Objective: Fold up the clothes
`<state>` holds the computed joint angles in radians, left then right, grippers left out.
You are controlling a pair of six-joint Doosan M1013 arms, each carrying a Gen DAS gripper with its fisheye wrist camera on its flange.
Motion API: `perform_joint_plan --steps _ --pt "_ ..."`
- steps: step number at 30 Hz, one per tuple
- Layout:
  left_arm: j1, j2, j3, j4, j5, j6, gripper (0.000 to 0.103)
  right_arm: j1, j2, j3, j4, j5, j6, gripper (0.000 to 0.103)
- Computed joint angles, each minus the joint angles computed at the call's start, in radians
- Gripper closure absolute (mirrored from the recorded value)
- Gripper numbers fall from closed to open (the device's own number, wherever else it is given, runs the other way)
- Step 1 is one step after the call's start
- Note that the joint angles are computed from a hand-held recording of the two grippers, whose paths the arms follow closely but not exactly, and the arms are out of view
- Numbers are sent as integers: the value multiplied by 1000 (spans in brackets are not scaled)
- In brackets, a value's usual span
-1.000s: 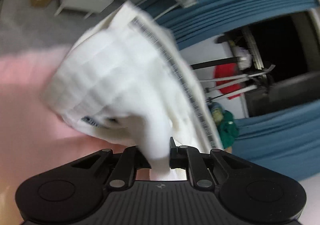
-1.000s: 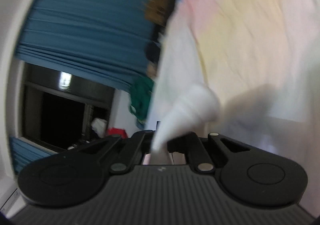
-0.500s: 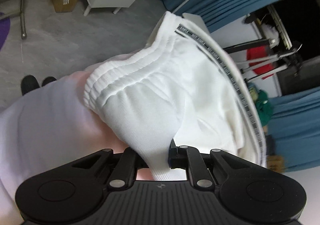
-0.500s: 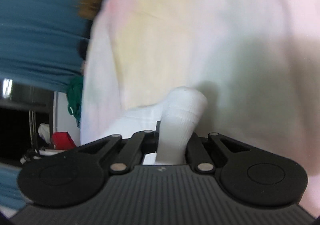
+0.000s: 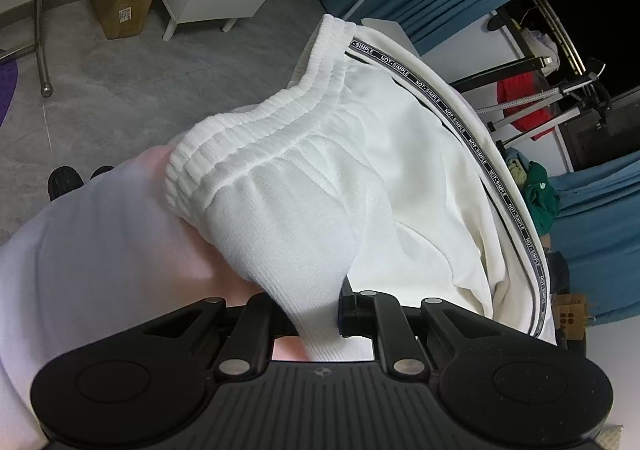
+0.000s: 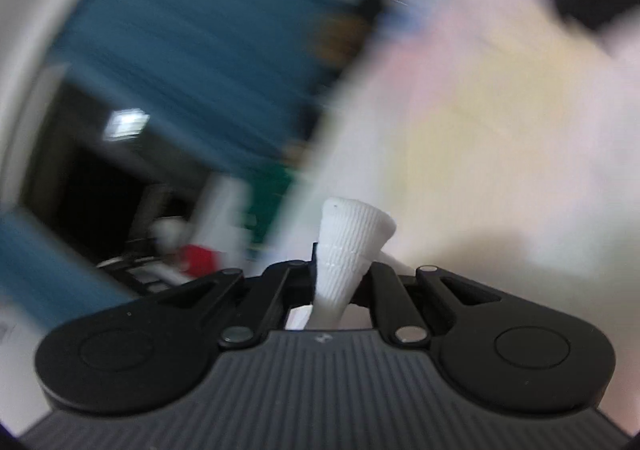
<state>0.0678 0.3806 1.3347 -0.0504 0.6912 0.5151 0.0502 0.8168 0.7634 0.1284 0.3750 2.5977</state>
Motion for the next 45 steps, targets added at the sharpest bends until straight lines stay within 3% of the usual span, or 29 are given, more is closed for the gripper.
perform_joint_plan --steps 2,3,4,6,12,14,15,16,17,18,19,23,25,27,28,32,37,45 --pt "2 4 -6 -5 8 16 89 -13 34 -70 23 262 101 97" --pt "2 6 -10 -6 13 23 89 -19 44 -78 51 341 131 97" --pt "2 7 -13 -5 18 29 89 -27 49 -80 99 368 142 97" --pt "1 10 -19 -2 28 31 87 -37 38 -41 158 332 155 97" --pt "-15 2 -33 58 71 74 70 -18 59 -123 11 423 133 93" --pt "-26 -9 -34 95 91 105 49 -11 57 -134 -45 429 126 89" --pt "-31 -14 -35 112 101 120 44 -6 58 -143 -81 434 121 78" --pt "-41 -23 -32 146 108 128 39 6 75 -185 -154 452 132 60" --pt "-54 -33 -29 189 113 132 35 17 88 -217 -224 460 140 51" --pt "-66 -43 -25 232 118 136 33 28 77 -208 -302 453 162 33" --pt "-79 -53 -21 274 124 141 26 39 77 -212 -383 451 184 27" --pt "-134 -91 -3 447 132 137 16 73 37 -152 -637 380 254 27" --pt "-164 -101 1 533 125 113 13 82 17 -118 -654 303 231 27" --pt "-191 -97 -11 604 131 83 13 87 12 -110 -600 224 141 27" --pt "-203 -91 -21 624 130 75 13 89 6 -99 -528 178 58 27" --pt "-247 -54 -70 675 90 87 11 104 10 -119 -195 113 -347 27" --pt "-286 14 -154 675 10 113 4 129 27 -151 22 165 -680 27" --pt "-317 189 -408 691 114 80 4 132 33 -161 340 242 -973 28"
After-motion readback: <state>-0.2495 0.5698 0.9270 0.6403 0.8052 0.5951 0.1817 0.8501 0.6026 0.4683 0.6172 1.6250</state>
